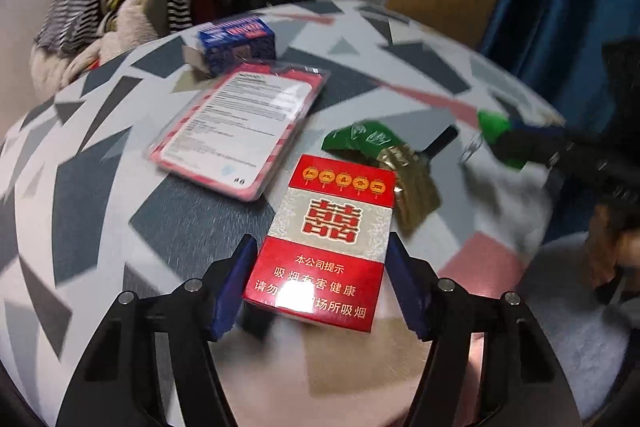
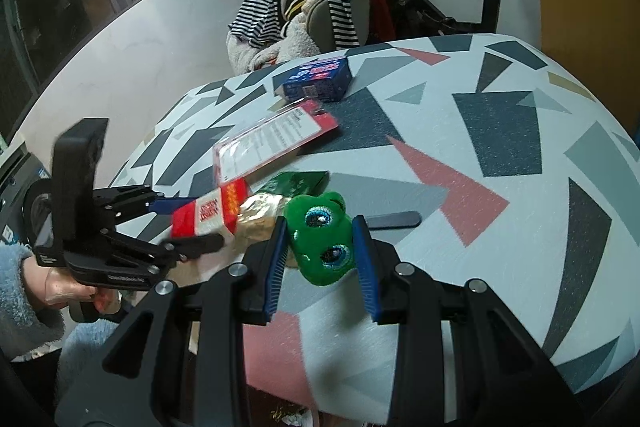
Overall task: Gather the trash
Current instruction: 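Carry both items to the brown bin while the left gripper opens, dropping the red box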
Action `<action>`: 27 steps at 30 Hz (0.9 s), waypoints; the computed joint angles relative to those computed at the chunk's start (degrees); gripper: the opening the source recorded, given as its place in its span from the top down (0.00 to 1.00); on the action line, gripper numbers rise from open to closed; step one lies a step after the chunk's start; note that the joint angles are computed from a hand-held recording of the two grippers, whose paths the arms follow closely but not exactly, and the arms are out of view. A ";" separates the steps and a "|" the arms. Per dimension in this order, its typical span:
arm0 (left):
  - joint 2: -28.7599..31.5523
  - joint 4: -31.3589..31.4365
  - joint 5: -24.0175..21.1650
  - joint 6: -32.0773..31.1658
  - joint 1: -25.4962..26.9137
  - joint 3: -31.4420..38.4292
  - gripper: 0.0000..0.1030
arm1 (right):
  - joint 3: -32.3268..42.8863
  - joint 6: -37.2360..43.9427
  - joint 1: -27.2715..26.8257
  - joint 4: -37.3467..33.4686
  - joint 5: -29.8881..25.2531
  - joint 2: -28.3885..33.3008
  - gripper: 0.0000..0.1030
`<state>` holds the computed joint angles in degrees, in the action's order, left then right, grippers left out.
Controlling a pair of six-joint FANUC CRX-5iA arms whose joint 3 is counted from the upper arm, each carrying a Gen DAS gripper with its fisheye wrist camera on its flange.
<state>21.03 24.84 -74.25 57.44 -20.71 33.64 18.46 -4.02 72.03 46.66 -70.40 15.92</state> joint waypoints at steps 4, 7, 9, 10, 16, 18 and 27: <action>-5.44 4.98 3.12 1.13 1.83 -7.63 0.39 | 1.37 0.52 0.81 0.34 -0.15 0.80 0.66; -9.34 7.42 4.76 1.63 3.03 -12.48 0.39 | 3.08 1.47 1.69 0.48 -0.61 1.77 0.66; -12.24 8.91 5.56 1.79 4.02 -15.80 0.40 | 4.09 1.92 2.28 0.50 -0.86 2.33 0.66; -13.17 9.48 5.73 1.83 4.40 -16.90 0.40 | 4.70 2.12 2.82 0.58 -1.03 2.69 0.66; -20.31 11.13 5.92 0.61 6.66 -24.16 0.40 | 6.97 2.70 4.72 0.30 -1.84 4.02 0.66; -22.26 11.39 5.38 -0.08 7.27 -26.26 0.41 | 7.63 3.13 5.41 0.18 -2.10 4.46 0.66; -28.68 10.22 2.71 -3.38 8.87 -33.98 0.42 | 9.66 4.26 7.68 -2.43 -2.45 6.46 0.66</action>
<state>-7.65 35.06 -71.54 54.06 -11.84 -0.34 28.12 0.25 79.72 44.23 -72.85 22.38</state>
